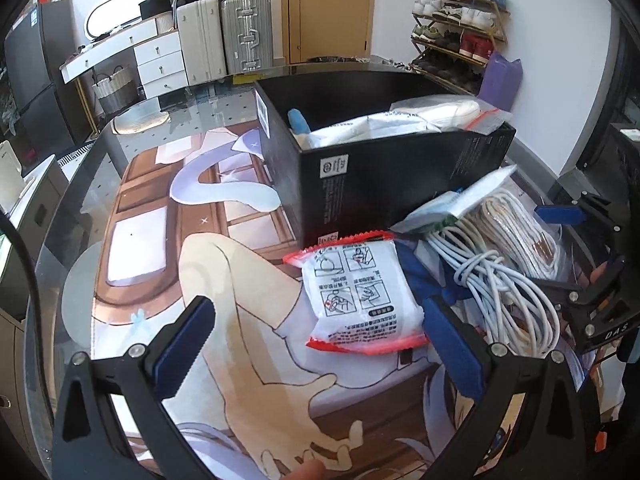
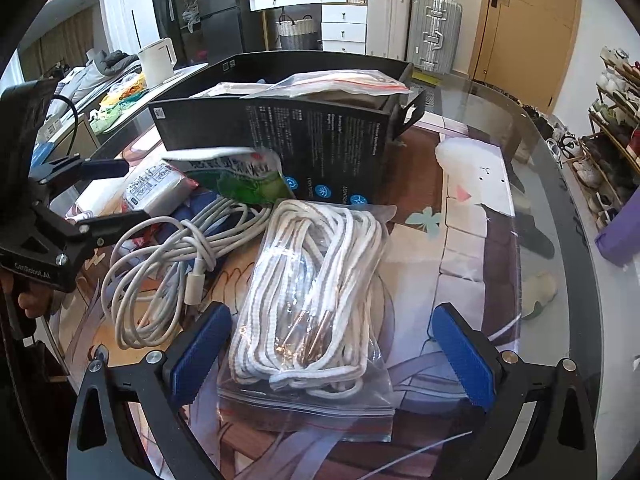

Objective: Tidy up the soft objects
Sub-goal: 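Grasp the white-and-red printed packet with the left tool while the right tool grasps the bagged rope coil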

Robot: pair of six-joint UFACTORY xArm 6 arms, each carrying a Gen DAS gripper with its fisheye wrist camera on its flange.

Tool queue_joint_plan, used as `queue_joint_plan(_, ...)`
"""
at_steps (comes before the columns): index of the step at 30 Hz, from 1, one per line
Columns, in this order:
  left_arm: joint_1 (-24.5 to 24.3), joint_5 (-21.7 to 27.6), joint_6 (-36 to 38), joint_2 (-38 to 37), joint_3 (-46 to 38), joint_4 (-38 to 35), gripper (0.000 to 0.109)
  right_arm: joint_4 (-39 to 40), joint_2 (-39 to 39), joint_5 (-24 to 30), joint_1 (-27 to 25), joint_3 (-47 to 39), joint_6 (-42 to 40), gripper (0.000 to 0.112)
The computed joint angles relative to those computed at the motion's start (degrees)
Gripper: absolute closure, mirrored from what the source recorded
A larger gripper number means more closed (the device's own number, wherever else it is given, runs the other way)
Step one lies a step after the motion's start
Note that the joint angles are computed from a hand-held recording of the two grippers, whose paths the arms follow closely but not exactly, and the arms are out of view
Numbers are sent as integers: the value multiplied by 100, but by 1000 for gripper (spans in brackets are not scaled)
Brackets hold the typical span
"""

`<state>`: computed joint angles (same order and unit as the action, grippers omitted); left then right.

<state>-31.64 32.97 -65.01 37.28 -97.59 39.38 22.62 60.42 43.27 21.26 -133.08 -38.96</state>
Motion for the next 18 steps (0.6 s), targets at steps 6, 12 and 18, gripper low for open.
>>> queue_joint_plan(6, 2, 85, 308, 101, -127, -388, 6, 154, 13, -124, 9, 0, -96, 19)
queue_joint_plan(12, 3, -13, 352, 67, -51, -461, 6, 348, -59, -191, 20, 107, -330, 52)
queue_joint_plan(18, 2, -42, 342, 43, -21, -443, 8, 447, -48, -122, -10, 74, -415, 60)
